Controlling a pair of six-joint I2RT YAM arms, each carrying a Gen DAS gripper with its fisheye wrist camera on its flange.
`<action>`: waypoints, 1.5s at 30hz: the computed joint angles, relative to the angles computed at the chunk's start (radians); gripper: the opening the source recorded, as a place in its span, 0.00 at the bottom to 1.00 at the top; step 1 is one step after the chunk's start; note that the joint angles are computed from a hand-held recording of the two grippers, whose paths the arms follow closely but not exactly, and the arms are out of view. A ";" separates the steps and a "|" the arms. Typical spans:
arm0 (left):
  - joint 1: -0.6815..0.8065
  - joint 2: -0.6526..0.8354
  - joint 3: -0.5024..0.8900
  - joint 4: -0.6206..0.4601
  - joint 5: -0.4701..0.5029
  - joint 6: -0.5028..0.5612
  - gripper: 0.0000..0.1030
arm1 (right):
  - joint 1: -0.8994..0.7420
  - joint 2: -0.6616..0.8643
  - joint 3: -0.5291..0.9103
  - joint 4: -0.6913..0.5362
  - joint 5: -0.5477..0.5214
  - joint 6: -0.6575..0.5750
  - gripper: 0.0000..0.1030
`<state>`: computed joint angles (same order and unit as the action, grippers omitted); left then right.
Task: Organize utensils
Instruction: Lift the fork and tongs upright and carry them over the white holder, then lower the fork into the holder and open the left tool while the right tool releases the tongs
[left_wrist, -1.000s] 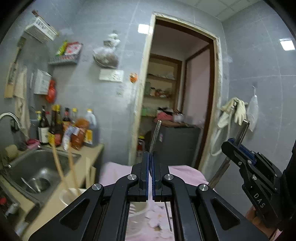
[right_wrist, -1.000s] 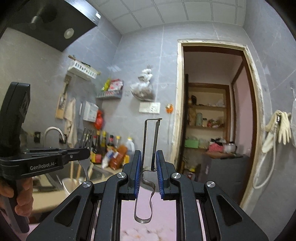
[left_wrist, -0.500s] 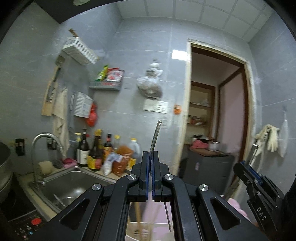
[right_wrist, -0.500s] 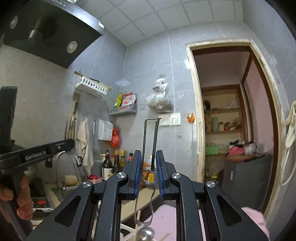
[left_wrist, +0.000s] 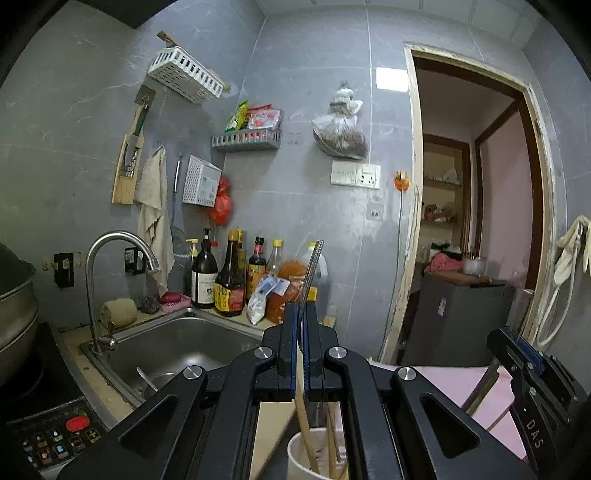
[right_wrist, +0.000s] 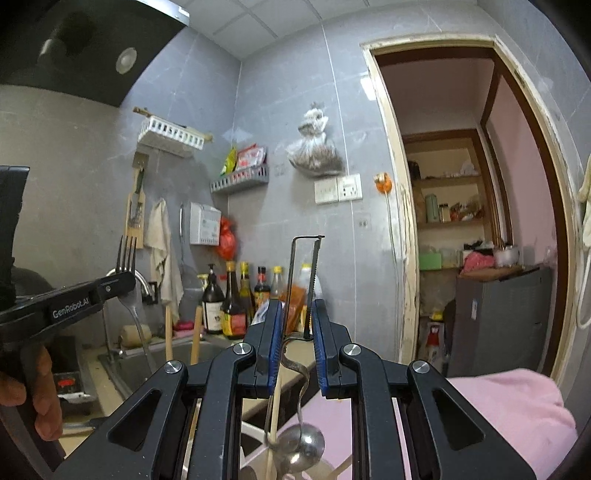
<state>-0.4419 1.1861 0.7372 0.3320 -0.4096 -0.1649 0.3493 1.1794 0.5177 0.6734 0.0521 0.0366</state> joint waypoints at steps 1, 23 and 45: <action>0.008 0.011 -0.001 0.000 0.017 -0.004 0.01 | 0.001 0.009 -0.001 -0.002 0.004 0.001 0.13; 0.054 0.070 -0.036 -0.054 0.293 -0.162 0.04 | -0.008 -0.018 -0.043 -0.107 -0.004 0.010 0.15; -0.025 -0.092 -0.056 -0.095 0.324 -0.192 0.33 | -0.068 -0.279 -0.107 -0.251 -0.002 0.025 0.28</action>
